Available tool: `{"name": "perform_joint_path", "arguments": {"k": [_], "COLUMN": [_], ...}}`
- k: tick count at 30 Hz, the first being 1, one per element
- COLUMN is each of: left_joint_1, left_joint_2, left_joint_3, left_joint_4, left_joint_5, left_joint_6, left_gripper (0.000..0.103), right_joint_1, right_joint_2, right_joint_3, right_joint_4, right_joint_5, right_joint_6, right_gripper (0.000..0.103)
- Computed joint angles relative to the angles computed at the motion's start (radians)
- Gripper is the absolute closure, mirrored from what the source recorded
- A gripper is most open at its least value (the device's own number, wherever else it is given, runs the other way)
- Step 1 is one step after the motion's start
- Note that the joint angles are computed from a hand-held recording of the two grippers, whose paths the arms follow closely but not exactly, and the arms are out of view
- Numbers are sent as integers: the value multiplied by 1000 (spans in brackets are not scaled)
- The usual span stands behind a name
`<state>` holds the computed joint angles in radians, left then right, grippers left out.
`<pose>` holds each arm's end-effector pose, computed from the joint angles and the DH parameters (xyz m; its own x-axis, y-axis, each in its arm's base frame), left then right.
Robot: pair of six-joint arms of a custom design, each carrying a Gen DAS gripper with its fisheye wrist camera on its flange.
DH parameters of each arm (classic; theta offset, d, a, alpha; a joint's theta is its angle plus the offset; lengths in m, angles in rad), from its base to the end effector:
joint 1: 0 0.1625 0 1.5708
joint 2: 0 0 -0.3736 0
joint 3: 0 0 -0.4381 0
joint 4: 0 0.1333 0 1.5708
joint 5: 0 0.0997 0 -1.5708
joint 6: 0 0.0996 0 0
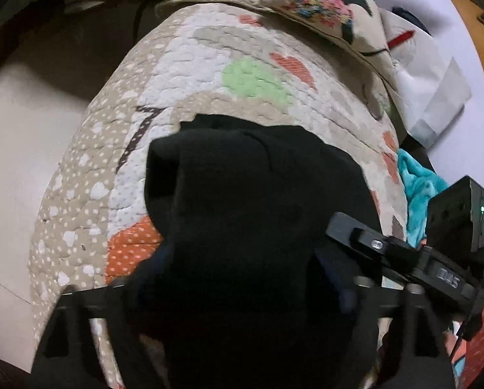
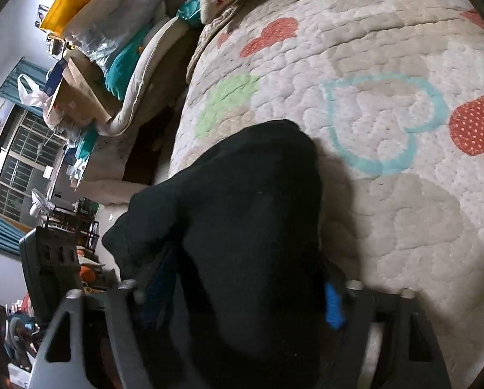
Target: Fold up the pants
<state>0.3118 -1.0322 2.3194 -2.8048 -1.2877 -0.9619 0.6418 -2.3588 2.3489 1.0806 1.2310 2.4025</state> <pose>-0.3396 -0.2787 -0.0382 -0.9400 0.2740 -0.2032 0.3136 0.9286 -0.1984 -0.0051 -0.2116 0.3001 -0.9853 0.1336 0.1068 0.0531 0.8325 -0.5514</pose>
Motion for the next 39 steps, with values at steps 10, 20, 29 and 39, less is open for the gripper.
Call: {"name": "perform_joint_path", "arguments": {"k": [10, 20, 29, 39], "left_joint_1": [26, 105, 181, 199], "left_joint_2": [69, 312, 316, 343], "left_joint_3": [-127, -457, -460, -507], "left_joint_4": [-37, 119, 109, 206], "left_joint_5": [-55, -15, -114, 33], "left_joint_6": [27, 198, 251, 71], "left_gripper": [52, 49, 35, 24], "right_joint_1": [131, 219, 194, 163], "right_joint_2": [3, 188, 294, 272], "right_joint_3": [-140, -335, -365, -346], "right_joint_4": [38, -88, -199, -212], "right_joint_5": [-2, 96, 263, 235], "right_joint_6": [103, 268, 295, 275], "right_gripper": [70, 71, 31, 27]}}
